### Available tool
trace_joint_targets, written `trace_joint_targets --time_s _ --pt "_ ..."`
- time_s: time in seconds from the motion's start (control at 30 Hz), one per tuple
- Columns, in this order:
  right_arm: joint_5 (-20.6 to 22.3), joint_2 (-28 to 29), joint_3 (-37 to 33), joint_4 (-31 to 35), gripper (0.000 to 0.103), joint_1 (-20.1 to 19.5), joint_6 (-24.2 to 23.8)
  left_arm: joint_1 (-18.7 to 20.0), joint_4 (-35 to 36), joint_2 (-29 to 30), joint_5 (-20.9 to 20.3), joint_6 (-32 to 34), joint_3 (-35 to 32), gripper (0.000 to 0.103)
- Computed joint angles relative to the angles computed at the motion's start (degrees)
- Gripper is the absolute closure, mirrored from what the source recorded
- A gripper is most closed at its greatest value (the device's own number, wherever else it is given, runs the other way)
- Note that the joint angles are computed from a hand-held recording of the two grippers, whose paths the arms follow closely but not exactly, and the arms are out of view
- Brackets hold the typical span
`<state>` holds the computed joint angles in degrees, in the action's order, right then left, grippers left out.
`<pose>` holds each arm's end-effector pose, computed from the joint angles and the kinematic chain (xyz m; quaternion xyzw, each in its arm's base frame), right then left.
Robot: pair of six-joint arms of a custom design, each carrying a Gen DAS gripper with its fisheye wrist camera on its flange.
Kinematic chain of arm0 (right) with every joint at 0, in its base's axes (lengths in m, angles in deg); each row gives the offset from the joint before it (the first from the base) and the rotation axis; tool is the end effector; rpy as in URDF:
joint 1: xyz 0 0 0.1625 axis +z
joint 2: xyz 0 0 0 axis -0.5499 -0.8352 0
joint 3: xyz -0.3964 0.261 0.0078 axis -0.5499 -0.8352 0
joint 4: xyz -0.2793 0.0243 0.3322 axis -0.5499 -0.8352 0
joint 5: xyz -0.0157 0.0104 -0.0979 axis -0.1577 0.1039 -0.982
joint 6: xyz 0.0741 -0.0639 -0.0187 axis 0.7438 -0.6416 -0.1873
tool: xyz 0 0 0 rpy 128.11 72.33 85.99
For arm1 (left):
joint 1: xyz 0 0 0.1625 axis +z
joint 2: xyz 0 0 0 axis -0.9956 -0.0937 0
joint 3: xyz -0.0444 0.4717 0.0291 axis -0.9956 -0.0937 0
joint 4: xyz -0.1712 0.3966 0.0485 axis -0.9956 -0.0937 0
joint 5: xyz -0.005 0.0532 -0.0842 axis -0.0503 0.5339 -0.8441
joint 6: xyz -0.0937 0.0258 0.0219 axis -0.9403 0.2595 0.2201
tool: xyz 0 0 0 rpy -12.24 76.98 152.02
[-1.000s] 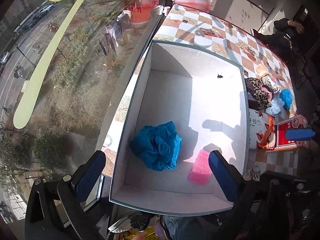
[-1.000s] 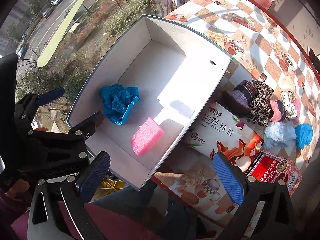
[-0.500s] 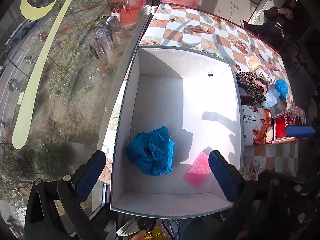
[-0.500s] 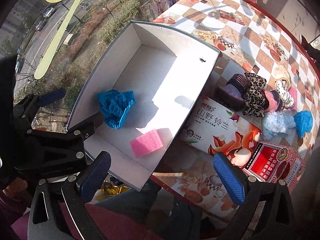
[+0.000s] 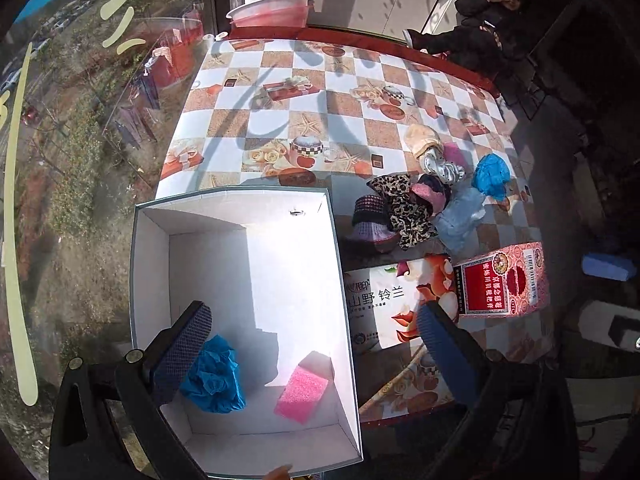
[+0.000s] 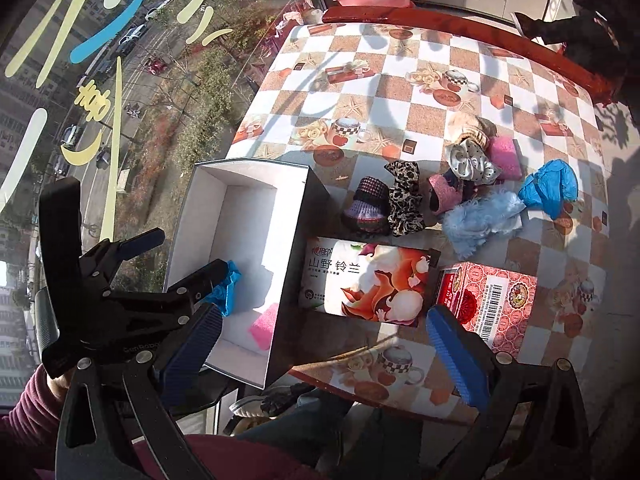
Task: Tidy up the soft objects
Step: 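Withdraw both grippers from the box back toward the item pile, then grasp the beige knit hat with the left gripper while the right gripper grasps the blue glove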
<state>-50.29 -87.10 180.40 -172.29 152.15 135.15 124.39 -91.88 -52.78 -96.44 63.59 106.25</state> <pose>0.2659 -0.3483 0.2985 -0.2548 -0.8948 0.2571 0.2613 -0.3642 -0.5160 0.1337 0.4434 0.8678 0.0857 0.2073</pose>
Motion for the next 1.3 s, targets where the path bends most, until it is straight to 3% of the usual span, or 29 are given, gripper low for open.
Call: trace_joint_targets --time_s 0.2,0.33,0.43,0.6,0.8,1.07,1.3 --pt "-3.8 -14.8 2.6 13.7 0.0 -3.2 8.8 -3.0 2.5 8.2 -5.9 -4.0 -7.4 0.0" --pt "-4.6 -24.3 5.0 19.6 0.0 -11.1 8.6 -5.1 2.3 15.1 -6.3 -5.8 -12.9 0.0" --pt "-4.0 -30.1 8.0 17.3 0.0 -20.4 1.8 -6.3 3.2 21.0 -5.1 -6.6 -17.2 0.0" --pt "-0.9 -33.8 12.2 6.4 0.0 -35.6 -15.6 -7.4 6.8 31.4 -3.3 -7.5 -25.5 0.0" --pt "4.2 -32.7 14.6 -6.5 0.0 -46.9 -30.3 -7.1 12.7 42.0 -2.6 -9.4 -35.9 0.0" --pt "5.6 -25.0 13.6 -17.3 0.0 -54.0 -43.0 -6.8 16.3 48.0 -0.7 -10.7 -41.0 0.0" --pt "5.1 -16.1 12.7 -25.9 0.0 -56.4 -51.3 -6.8 15.6 49.1 2.9 -11.4 -40.8 0.001"
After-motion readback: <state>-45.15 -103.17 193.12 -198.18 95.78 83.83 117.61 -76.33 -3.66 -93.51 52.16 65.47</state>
